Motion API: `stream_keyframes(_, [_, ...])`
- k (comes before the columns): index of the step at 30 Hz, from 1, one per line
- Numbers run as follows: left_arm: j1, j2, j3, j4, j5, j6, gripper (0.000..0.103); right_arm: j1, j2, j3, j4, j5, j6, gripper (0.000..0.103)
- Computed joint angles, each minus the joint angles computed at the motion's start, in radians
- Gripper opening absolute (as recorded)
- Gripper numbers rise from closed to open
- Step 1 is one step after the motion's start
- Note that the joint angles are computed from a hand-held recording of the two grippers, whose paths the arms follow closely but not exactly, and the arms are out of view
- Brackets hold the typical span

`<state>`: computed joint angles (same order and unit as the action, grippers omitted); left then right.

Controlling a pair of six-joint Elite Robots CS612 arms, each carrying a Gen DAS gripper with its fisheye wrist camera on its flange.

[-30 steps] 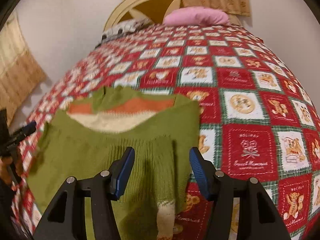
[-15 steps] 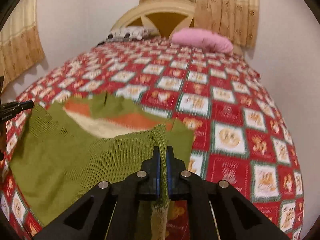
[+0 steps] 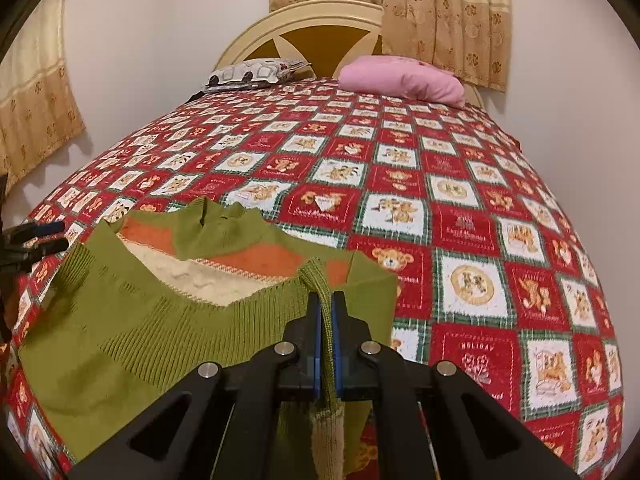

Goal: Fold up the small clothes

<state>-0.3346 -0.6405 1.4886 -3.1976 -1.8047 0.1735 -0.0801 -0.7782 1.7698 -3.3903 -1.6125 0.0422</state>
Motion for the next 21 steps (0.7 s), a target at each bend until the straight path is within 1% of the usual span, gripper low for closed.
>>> stream_keyframes(3, [-0.004, -0.001, 0.002, 0.034, 0.004, 0.006, 0.067, -0.003, -0.005, 0.009, 0.000, 0.006, 0.006, 0.004])
stream_keyframes(4, [-0.005, 0.000, 0.001, 0.052, 0.007, 0.006, 0.065, -0.002, -0.006, 0.012, -0.001, 0.005, 0.002, 0.004])
stream_keyframes(5, [-0.007, -0.001, 0.000, 0.068, 0.017, 0.009, 0.058, -0.002, -0.008, 0.015, -0.003, 0.004, -0.002, 0.004])
stream_keyframes(7, [-0.010, -0.001, -0.001, 0.096, 0.034, 0.015, 0.038, -0.002, -0.010, 0.020, -0.006, 0.006, -0.004, 0.004])
stream_keyframes(8, [-0.009, -0.001, -0.001, 0.106, 0.028, 0.018, 0.013, -0.002, -0.011, 0.023, -0.010, 0.006, -0.004, 0.004])
stream_keyframes(9, [-0.007, -0.002, -0.001, 0.113, 0.017, 0.020, 0.006, -0.002, -0.010, 0.023, -0.012, 0.004, -0.004, 0.004])
stream_keyframes(10, [-0.006, -0.005, 0.003, 0.106, 0.013, 0.021, 0.005, -0.002, -0.011, 0.026, -0.021, 0.002, -0.005, 0.004])
stream_keyframes(12, [-0.005, -0.013, 0.017, 0.057, 0.023, 0.016, 0.005, -0.002, -0.015, 0.034, -0.053, -0.003, -0.001, 0.004])
stream_keyframes(14, [0.002, -0.021, 0.021, 0.000, 0.019, -0.011, 0.005, -0.004, -0.020, 0.035, -0.087, -0.009, 0.008, 0.003])
stream_keyframes(16, [0.011, -0.020, 0.007, -0.034, 0.006, -0.039, 0.005, -0.005, -0.020, 0.027, -0.096, -0.023, 0.013, 0.003])
stream_keyframes(18, [0.012, -0.013, -0.018, -0.048, 0.019, -0.047, 0.005, -0.009, -0.016, 0.011, -0.096, -0.035, 0.029, 0.003])
stream_keyframes(21, [0.010, 0.010, -0.067, -0.039, 0.036, -0.065, 0.005, -0.012, -0.003, -0.020, -0.073, -0.045, 0.047, 0.003])
